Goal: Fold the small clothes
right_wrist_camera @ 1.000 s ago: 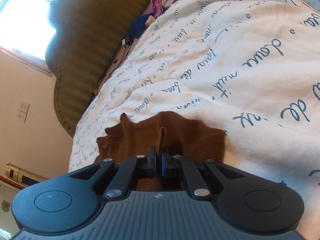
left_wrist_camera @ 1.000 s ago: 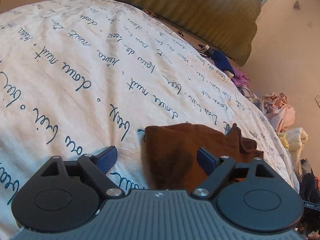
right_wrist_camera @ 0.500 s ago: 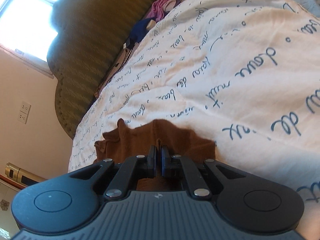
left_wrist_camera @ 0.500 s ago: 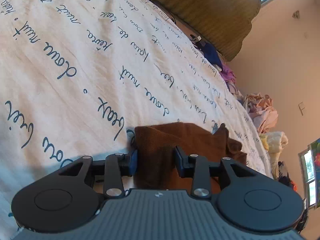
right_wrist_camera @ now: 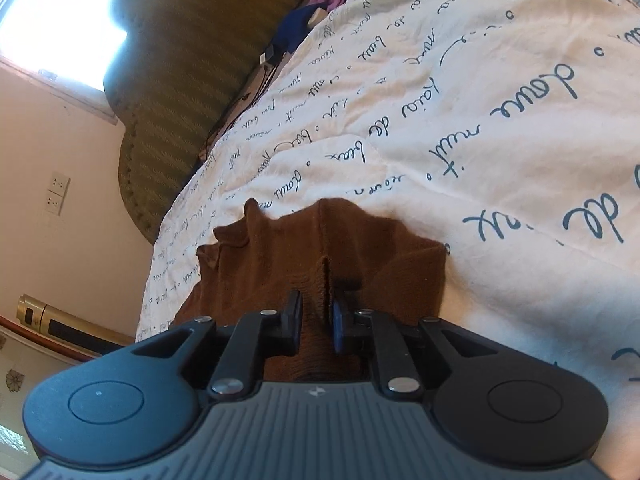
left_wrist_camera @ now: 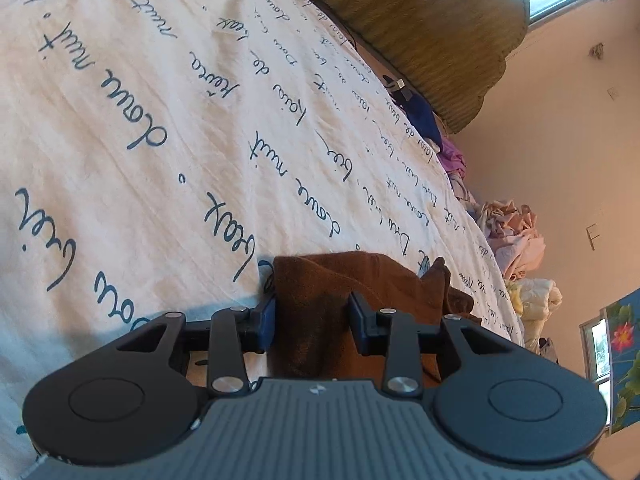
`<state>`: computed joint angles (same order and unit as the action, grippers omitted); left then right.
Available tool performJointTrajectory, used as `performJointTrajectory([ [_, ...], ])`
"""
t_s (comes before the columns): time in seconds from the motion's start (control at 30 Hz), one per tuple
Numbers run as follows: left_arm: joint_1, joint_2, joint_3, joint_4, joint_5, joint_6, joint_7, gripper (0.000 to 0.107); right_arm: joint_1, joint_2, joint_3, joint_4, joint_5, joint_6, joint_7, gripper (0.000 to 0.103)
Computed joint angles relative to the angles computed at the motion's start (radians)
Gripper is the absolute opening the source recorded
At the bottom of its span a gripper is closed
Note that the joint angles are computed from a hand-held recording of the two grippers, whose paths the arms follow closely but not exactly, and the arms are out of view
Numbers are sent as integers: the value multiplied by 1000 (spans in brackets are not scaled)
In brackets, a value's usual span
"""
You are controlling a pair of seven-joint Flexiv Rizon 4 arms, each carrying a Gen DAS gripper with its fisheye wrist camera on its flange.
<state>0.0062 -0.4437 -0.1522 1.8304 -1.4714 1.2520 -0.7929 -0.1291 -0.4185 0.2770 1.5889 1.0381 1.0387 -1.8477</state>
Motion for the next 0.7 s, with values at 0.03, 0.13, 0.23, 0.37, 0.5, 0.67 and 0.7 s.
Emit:
performJointTrajectory([
  [0.03, -4, -1, 1, -1, 5, 8, 3, 37, 10, -1, -6, 2, -20, -1, 14, 14],
  [0.13, -20, -6, 5, -4, 37, 50, -13, 22, 39, -6, -13, 14, -66, 35, 37, 14],
  [0.23, -25, -15, 5, -3, 126, 106, -57, 4, 45, 3, -4, 26, -91, 75, 25, 5],
  [0.37, -19, 0, -18, 4, 176, 181, -19, 4, 49, 25, -21, 45, -147, 134, 54, 4],
  [0.5, -41, -28, 63, -13, 448, 164, -182, 6, 69, 1, -47, 72, -273, 143, 166, 1],
  [0.67, -92, -48, 171, -47, 725, 133, -314, 10, 80, 3, -21, 111, -317, 269, 219, 2],
  [0.7, -103, -36, 197, -46, 774, 118, -343, 17, 108, 20, -41, 138, -358, 318, 264, 3],
])
